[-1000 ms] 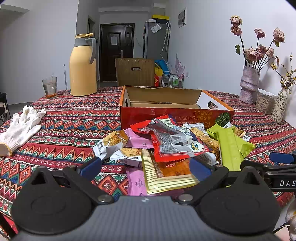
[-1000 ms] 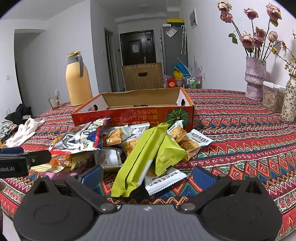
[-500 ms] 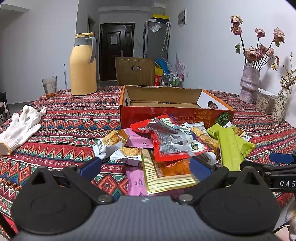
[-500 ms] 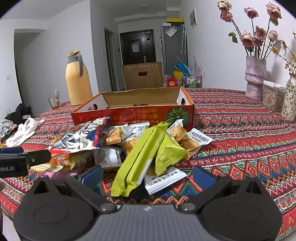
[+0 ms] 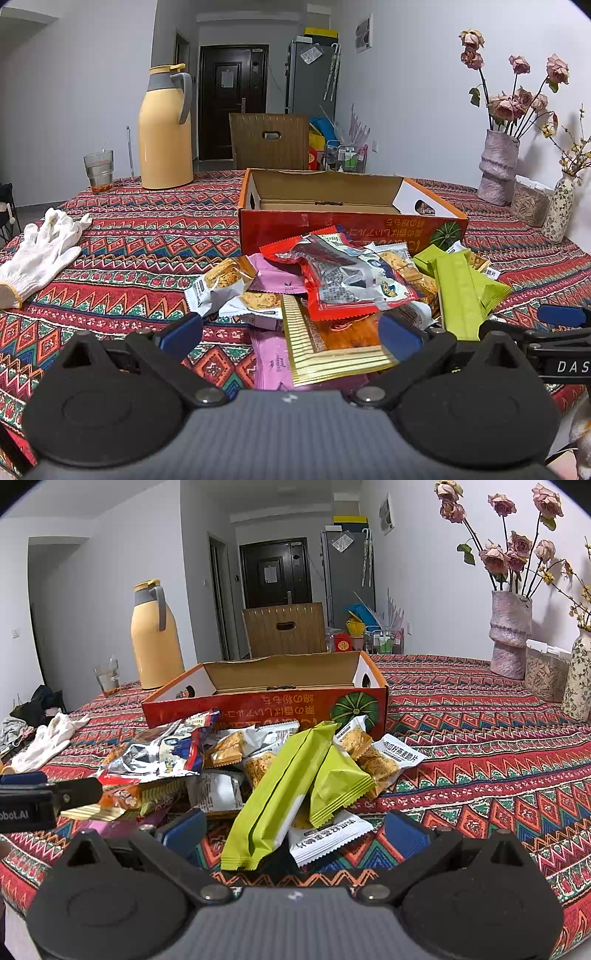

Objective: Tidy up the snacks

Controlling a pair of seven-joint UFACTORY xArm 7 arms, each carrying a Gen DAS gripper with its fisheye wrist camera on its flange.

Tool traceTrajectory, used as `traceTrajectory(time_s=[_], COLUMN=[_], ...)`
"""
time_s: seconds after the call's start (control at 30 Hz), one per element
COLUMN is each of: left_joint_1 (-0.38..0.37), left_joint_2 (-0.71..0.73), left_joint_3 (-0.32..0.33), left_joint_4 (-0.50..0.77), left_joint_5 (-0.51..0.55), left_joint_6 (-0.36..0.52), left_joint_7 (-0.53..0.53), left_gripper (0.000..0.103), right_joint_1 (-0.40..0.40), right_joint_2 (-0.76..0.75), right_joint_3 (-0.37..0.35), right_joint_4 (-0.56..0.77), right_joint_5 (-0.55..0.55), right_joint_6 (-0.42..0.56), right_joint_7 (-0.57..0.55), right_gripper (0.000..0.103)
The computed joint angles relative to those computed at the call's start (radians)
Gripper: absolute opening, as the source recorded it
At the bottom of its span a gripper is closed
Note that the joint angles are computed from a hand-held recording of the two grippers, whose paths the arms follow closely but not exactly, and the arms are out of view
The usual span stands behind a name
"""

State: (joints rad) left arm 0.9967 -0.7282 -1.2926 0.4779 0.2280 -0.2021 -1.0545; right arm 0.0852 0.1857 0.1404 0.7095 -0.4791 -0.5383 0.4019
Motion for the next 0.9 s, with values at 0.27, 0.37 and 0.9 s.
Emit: traceTrajectory(time_s=[0.27, 0.37, 0.9], left_joint_1=[-0.001, -0.001, 0.02], left_joint_2=[0.0, 0.001, 0.007], left_joint_3=[0.0, 0.0, 0.005], left_joint_4=[0.0, 0.0, 0.017], left_joint_5=[-0.001, -0.001, -0.003], left_joint_6=[0.001, 0.001, 0.016], left_joint_7=[0.002, 0.003, -0.003], left_gripper=[0.103, 0.103, 0.103], right_joint_1=[-0.001, 0.0, -0.018], right_joint_2=[-0.002, -0.003, 0.065], right_joint_3=[0.0, 0.0, 0.043], right_joint_4=[-0.001, -0.002, 0.11], right_joint_5=[-0.001, 0.001, -0.06], right_joint_6=[0.001, -0.001, 0.043], right_joint_7=[0.001, -0.002, 0.013], right_gripper=[0.103, 0.103, 0.07])
